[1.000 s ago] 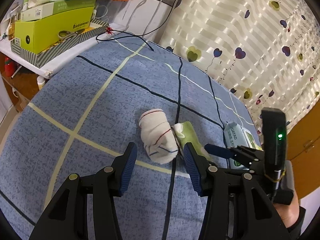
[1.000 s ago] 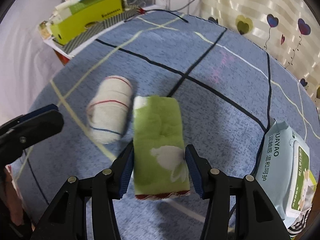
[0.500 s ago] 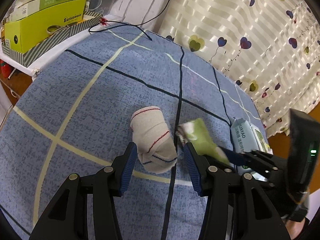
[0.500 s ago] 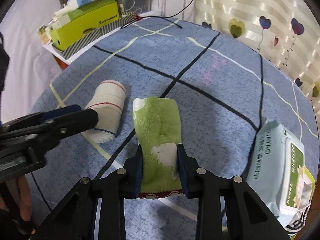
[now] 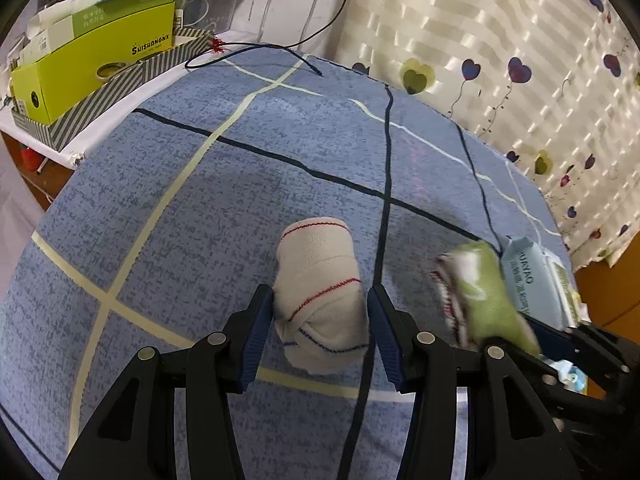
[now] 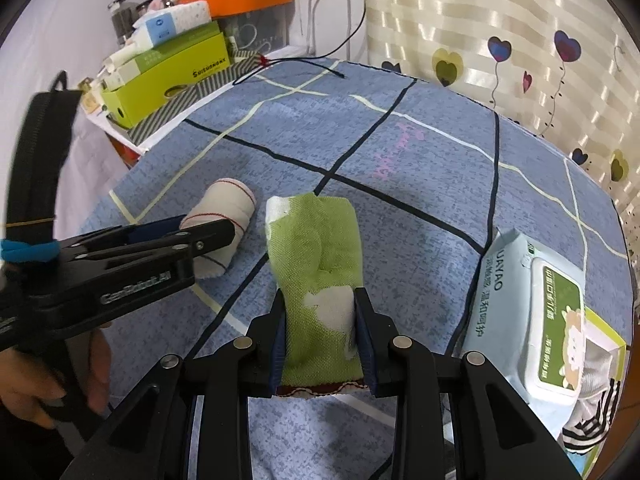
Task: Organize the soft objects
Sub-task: 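Grasp the white roll with the left tool while the right grasps the green towel roll, then carry the white roll and green towel roll over the white box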
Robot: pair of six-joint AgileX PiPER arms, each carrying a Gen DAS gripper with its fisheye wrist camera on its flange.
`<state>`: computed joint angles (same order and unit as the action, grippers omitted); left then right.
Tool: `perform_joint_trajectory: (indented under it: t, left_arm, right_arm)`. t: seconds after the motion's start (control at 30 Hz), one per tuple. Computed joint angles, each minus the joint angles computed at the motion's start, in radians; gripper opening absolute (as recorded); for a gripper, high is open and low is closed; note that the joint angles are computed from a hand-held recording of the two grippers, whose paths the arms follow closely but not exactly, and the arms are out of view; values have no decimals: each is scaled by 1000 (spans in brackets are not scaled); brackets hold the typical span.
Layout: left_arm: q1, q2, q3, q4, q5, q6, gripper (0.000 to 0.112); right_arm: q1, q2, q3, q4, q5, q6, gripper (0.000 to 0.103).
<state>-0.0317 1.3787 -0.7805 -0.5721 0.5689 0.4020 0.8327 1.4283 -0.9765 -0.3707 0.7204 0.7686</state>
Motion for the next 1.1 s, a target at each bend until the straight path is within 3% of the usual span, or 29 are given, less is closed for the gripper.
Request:
perform_joint_trajectory:
  t: [0.2,0.37,0.7,1.1]
  left_arm:
    - [-46,16,8,28,-40,-17,48]
    - [-36,-53,30,26,-36,-1,47]
    - [45,-325,109,-12,103,45,47]
    - [18,-605,150,13,265,-46,47]
  right_arm:
    - [14,-41,19,-20,11,26,29]
    - [33,-78,35,-40,21,61,29]
    - [154,-227,98,-143,73,229,29]
    - [498,-383,137,-352,325,570,29]
